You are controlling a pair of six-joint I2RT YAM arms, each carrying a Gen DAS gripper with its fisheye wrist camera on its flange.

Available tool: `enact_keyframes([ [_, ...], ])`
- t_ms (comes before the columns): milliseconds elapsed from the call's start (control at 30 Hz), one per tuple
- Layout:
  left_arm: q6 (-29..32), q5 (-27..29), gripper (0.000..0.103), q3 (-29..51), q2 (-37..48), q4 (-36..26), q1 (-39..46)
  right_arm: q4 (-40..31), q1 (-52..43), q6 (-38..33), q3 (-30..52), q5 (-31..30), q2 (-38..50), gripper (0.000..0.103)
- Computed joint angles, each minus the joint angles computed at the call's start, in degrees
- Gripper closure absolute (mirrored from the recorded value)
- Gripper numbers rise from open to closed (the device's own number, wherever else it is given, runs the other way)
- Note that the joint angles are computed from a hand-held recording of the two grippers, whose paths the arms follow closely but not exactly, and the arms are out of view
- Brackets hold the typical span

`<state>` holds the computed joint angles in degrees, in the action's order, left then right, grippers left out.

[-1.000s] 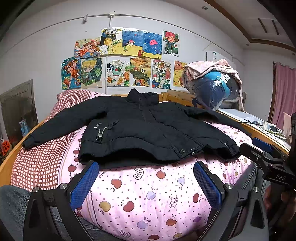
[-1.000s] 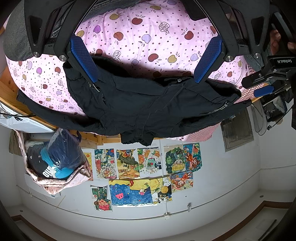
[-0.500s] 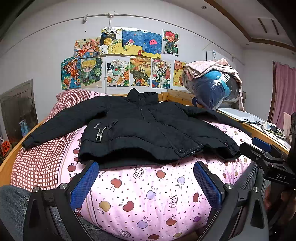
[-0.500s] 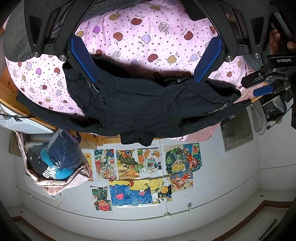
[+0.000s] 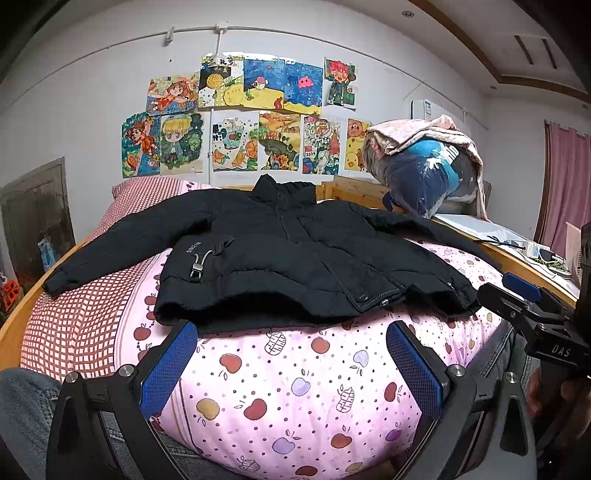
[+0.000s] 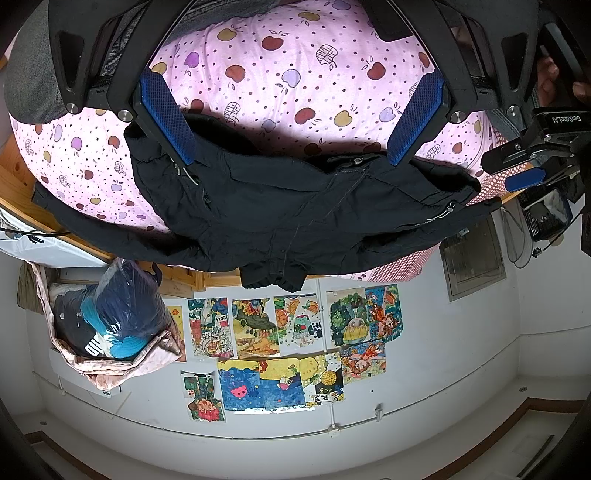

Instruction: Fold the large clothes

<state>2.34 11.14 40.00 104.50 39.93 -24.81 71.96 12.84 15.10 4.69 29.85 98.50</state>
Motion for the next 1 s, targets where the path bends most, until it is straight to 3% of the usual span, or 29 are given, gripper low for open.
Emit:
enact_keyframes([
  [100,-0.32,-1.15,0.0,0.46,0.13,-1.33,-0.45,1.06,0.08,0.12,0.09,0.0,1.31,0.001],
  [200,-0.38,-1.8,0.0,2.21,0.78,-4.36,-0.66,7.77,-0.5,0.47,1.61,-0.32,10.53,0.001],
  [267,-0.18,-2.57,0.0,4.19,1.2,-7.27,-0.78,7.22,-0.56,1.21,2.39,-0.09,11.72,0.001],
  [467,1.36,-5.04,0.0,12.32,2.86,-15.19,-0.85,-9.38,-3.49,3.51,6.04,-0.79,1.76,0.001],
  [700,4.08,-5.34,0.0,25.98,6.68,-25.78,-0.98,-26.69,-11.49,-1.81,13.38,-4.1,-8.73,0.001],
  [833,3.88,-3.38,0.0,36.08,10.59,-33.32,-1.12,-37.19,-14.56,-4.83,19.75,-5.12,-11.53,0.001],
  [1000,3.61,-4.22,0.0,49.15,16.75,-40.76,-2.17,-44.46,-18.44,-6.67,27.53,-5.39,-10.31,0.001],
])
